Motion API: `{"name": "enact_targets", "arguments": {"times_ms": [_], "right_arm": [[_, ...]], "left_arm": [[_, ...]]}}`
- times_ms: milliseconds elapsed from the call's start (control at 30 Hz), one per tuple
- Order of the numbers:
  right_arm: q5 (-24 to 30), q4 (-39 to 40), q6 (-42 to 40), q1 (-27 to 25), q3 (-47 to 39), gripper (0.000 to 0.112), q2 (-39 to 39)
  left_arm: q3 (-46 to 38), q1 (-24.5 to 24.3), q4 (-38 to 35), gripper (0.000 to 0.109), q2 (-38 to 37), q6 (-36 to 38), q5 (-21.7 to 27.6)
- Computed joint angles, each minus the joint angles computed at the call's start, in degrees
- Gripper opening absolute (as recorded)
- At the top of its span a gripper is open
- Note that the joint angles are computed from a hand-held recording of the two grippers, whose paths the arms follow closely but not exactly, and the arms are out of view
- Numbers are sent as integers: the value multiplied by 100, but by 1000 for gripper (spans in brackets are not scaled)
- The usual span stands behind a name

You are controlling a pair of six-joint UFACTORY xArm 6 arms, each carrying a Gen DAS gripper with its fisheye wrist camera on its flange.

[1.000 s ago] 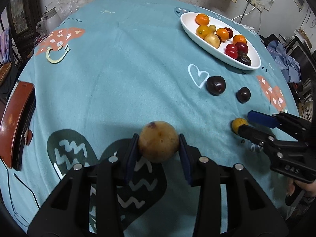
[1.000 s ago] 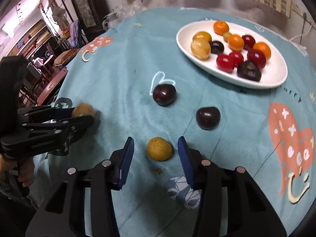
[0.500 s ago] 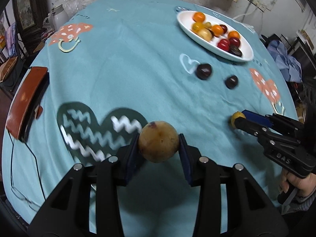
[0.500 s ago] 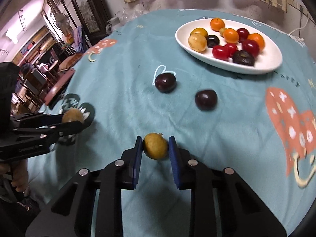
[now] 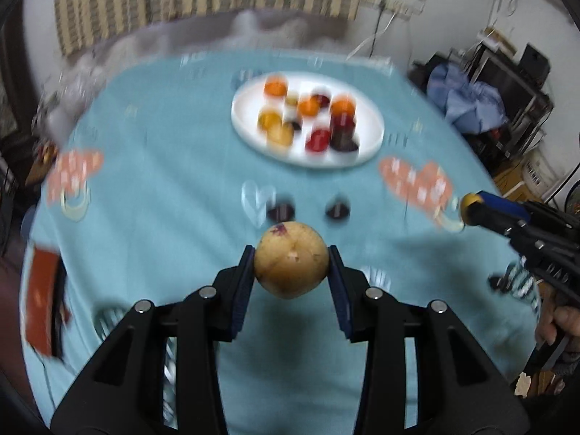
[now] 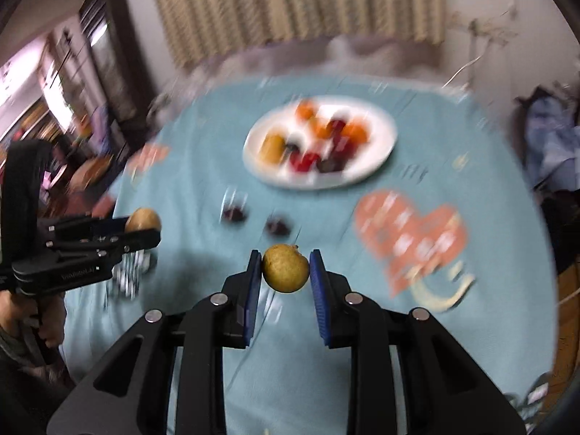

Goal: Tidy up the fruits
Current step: 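Lower both fruits onto the white plate and open both tools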

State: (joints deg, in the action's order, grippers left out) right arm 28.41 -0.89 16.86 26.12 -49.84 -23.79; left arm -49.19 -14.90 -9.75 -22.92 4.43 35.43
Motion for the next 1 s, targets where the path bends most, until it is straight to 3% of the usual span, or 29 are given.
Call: {"name": "enact_targets", "arguments": {"times_ms": [100,233,467,567,733,1000], "right_arm": [[-85,-514,283,-147,-661,27,271],[-275,-573,10,-359,-1472,27,806],[-470,658,-1359,-660,-3052,27,2490],[-199,1197,-1734,-747,-3948,27,3480],[315,1344,-1709,-872,-5471,27,5060],[1937,1356,-1382,-998,-8604,28,7448]], "left_arm": [[-792,133,-243,40,477,410,37],[-2072,247,-388,40,1357,656,0],[-4145,257,134,40,3173,208,122],[-4764,235,263,40,3884,-6,210],[-5843,208,333,40,5140,-312,580],[-7357,265,214,41,6628,-490,1157]]}}
